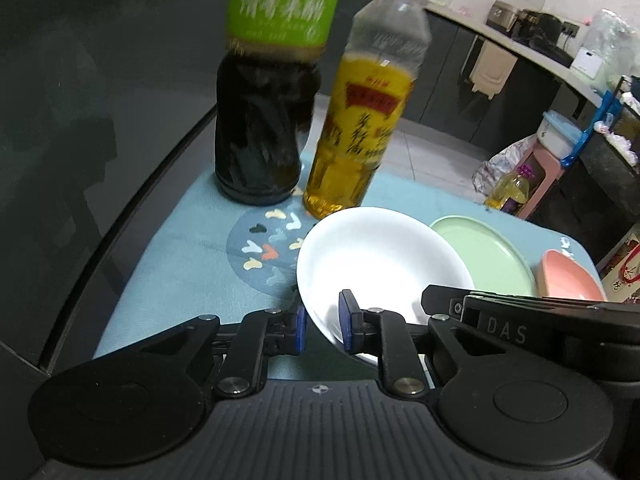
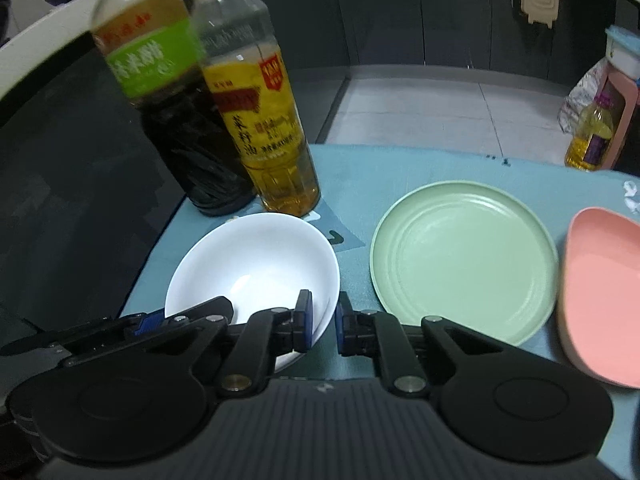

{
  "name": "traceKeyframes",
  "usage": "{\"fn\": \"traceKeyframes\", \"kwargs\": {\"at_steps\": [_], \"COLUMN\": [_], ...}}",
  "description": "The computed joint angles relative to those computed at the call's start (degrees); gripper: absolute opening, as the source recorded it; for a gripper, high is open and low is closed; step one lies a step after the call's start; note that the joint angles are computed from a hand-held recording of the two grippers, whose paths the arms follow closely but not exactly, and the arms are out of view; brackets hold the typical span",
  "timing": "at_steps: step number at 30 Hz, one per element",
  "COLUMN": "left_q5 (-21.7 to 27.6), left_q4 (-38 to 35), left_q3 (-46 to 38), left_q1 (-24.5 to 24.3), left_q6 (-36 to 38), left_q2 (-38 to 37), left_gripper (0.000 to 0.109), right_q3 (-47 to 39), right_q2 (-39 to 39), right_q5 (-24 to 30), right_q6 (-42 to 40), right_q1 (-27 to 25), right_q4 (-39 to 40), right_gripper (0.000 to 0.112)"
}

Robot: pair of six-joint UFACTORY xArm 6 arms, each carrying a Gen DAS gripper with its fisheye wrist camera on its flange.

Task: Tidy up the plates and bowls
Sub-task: 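Carry the small white bowl over and lower it into the stacked bowls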

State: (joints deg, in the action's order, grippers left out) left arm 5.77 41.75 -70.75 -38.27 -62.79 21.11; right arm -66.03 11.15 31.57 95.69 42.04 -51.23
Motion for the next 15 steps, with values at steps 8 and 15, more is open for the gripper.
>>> {"fn": "traceKeyframes", "kwargs": {"at_steps": [8, 15], "left_q5": [-0.7, -0.8], "left_q4": [11.6, 23.4], "left_q3": [6.5, 13.3], "left_q1": [-0.7, -2.4], "left_q6": [-10.3, -21.1], "left_q2": [-7.7, -15.7], "left_gripper": [0.016, 0.016], "right_q3": [4.7, 8.6], "right_q2": [-6.9, -11.4], "right_q5": [4.3, 7.5], "right_q6": [5.3, 12.5], "right_q1": [4.8, 9.5], "right_q4": [-3.2, -6.7], "right_gripper": [0.003, 0.004]}}
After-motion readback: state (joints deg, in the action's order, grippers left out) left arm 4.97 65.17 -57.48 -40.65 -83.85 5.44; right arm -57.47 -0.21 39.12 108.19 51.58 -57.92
